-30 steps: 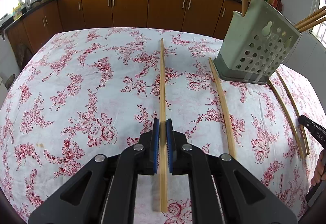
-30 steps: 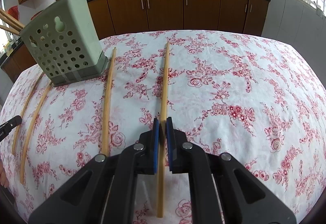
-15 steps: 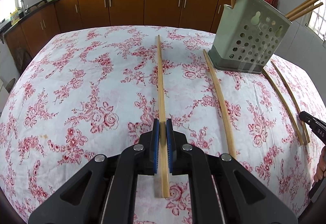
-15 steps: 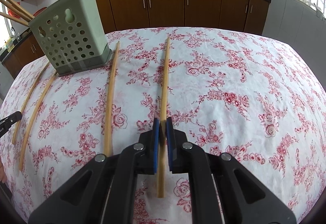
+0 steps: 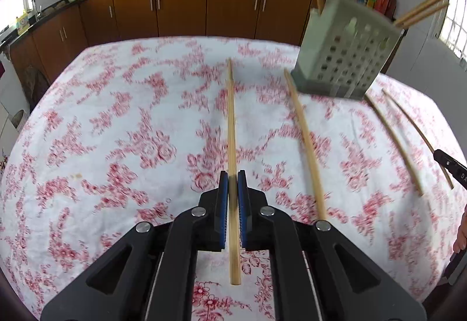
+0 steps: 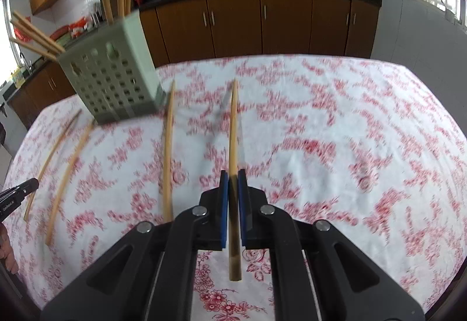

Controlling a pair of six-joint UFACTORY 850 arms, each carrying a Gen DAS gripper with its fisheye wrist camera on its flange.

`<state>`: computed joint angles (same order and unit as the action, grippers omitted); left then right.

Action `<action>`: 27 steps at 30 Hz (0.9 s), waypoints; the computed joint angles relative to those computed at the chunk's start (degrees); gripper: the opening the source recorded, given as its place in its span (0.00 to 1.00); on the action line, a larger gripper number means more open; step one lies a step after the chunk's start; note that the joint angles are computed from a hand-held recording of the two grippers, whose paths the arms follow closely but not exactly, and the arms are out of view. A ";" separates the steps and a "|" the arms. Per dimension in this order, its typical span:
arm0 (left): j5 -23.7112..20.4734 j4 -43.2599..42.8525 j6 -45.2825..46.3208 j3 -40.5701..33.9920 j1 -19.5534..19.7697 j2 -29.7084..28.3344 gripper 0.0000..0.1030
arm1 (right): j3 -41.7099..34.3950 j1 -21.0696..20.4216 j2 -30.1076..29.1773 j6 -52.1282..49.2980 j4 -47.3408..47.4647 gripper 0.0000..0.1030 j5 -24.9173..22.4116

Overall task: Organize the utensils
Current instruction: 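Lift the held chopsticks upright off the table with both tools, then carry both chopsticks over the green holder and lower them inside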

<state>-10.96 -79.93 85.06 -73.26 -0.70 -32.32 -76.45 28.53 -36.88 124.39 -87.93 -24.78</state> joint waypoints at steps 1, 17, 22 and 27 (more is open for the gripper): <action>-0.42 -2.17 1.98 0.13 0.21 0.52 0.07 | 0.45 0.09 0.67 1.40 -1.53 0.07 -0.62; -9.24 -35.70 29.36 1.68 3.01 8.46 0.07 | 5.14 1.16 9.03 17.18 -18.80 0.07 -10.91; -9.70 -39.31 32.70 1.72 2.97 9.27 0.07 | 5.35 1.12 9.75 17.46 -19.73 0.07 -11.91; -9.07 -40.18 33.73 1.32 2.75 9.42 0.06 | 4.54 1.27 9.73 15.73 -18.94 0.07 -11.96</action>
<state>-20.03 -120.11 118.80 -71.94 2.05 -22.91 -71.91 29.80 -27.15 140.13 -106.87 -36.75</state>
